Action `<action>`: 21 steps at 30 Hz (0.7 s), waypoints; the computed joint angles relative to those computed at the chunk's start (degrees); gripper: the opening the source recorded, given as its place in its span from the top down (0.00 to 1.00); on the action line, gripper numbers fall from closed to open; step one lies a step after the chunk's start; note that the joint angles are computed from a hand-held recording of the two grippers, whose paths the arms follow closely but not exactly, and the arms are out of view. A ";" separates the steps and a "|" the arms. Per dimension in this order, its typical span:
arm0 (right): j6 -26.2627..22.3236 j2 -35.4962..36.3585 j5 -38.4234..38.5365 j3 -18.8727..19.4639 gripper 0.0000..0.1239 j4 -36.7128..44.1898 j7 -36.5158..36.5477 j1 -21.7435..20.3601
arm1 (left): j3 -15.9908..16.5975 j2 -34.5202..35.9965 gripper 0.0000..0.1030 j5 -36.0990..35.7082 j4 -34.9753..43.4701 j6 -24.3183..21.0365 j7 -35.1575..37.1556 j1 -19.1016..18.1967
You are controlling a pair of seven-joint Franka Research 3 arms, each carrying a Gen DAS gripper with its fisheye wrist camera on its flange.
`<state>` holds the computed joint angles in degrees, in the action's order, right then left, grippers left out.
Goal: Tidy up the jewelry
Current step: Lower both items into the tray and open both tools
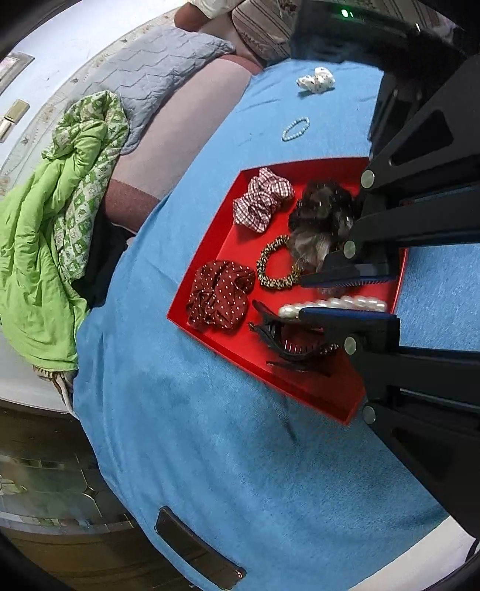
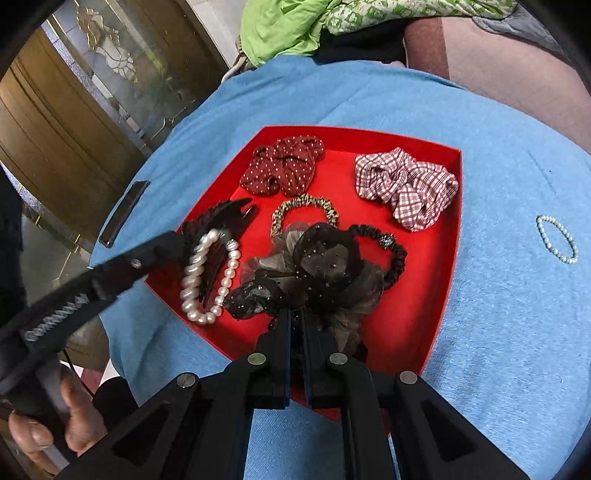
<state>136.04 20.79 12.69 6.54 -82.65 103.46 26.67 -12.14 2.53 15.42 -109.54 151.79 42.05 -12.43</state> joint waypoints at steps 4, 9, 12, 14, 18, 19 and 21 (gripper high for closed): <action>-0.13 0.17 0.80 0.64 0.95 0.15 -1.38 0.07 | -0.02 -0.86 0.90 -0.19 -0.30 0.49 -0.28 -0.02; -0.26 -0.09 1.99 1.13 0.93 -0.10 -3.56 0.19 | -0.07 -1.83 0.76 2.66 -0.21 -0.49 -3.06 -0.17; 0.62 -0.90 2.10 0.85 0.85 -1.02 -3.05 0.31 | -0.22 -2.46 0.74 4.58 -0.19 -1.24 -4.73 -0.26; 1.96 -2.14 2.23 0.65 0.73 -2.40 -2.54 0.23 | -0.35 -2.85 0.73 5.41 -0.08 -1.89 -5.35 -0.33; 4.63 -5.76 2.42 0.47 0.66 -6.51 -1.91 -0.28 | -0.76 -3.58 0.64 7.88 0.18 -3.04 -7.25 -0.62; 5.27 -7.01 2.53 0.42 0.65 -8.05 -1.67 -0.46 | -0.88 -3.71 0.63 8.46 0.30 -3.29 -7.55 -0.71; 6.02 -8.87 2.77 0.42 0.65 -10.28 -1.34 -0.86 | -1.18 -3.81 0.62 9.48 0.70 -4.02 -7.93 -0.99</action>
